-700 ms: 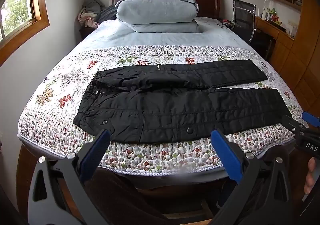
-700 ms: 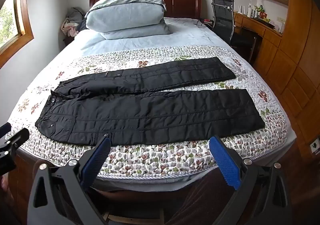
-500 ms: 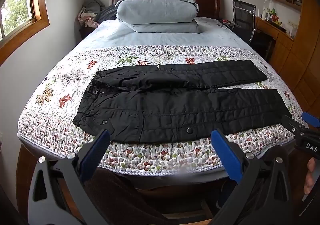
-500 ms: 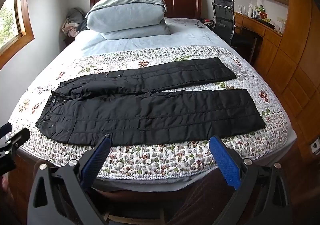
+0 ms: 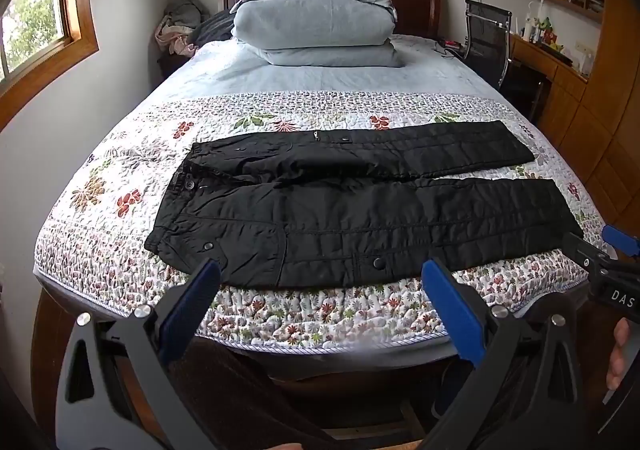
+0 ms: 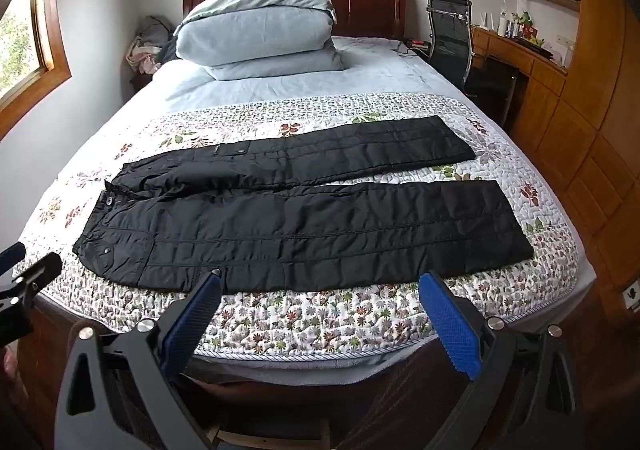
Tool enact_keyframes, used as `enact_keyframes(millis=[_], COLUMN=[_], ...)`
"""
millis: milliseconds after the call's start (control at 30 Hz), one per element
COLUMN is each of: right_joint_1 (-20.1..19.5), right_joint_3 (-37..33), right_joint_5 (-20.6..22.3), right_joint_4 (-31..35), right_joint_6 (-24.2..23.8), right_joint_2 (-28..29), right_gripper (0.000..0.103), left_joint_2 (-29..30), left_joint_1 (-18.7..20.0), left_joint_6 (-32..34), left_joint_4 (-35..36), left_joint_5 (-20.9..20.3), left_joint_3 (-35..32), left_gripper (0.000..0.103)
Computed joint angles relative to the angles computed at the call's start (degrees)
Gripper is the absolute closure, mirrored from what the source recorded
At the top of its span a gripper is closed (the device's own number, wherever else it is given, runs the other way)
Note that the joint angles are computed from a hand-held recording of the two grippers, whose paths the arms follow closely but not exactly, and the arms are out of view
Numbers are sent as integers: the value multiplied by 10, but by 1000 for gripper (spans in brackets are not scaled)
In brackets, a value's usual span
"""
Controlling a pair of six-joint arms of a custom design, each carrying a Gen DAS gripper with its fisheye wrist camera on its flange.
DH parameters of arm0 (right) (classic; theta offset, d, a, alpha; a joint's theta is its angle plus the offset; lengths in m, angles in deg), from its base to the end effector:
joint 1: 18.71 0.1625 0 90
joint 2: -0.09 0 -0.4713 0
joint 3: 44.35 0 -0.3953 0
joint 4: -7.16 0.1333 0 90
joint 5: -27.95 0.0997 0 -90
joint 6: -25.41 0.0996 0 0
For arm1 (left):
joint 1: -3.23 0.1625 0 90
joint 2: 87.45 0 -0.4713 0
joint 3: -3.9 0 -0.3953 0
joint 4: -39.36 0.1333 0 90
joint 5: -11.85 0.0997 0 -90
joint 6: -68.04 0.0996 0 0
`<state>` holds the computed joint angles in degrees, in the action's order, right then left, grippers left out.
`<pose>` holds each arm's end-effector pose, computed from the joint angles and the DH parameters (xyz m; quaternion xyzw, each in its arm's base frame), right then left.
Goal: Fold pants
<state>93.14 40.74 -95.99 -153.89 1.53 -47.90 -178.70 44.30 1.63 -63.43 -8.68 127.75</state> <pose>0.3548 -0.6761 0.2614 0.2769 -0.8760 0.2743 0.2841 -0.1563 -0.4367 0.3541 -0.0261 0.8150 -0.3987 0.4196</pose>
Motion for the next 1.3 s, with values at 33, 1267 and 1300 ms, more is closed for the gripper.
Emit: enact_keyframes(millis=[33, 1267, 1300], right_joint_1=[0, 1, 1], right_joint_3=[-1, -8, -7], right_joint_5=[-1, -2, -2], right_joint_4=[1, 1, 1], right_joint_6=[0, -2, -2], right_joint_2=[0, 4, 3], right_gripper=[3, 3, 3], left_joint_2=[0, 0, 0], left_joint_1=[0, 3, 3], left_joint_6=[-1, 14, 14], left_joint_4=[1, -13, -12], left_joint_5=[0, 4, 4], left_joint_3=[0, -4, -3], left_gripper=[3, 3, 3])
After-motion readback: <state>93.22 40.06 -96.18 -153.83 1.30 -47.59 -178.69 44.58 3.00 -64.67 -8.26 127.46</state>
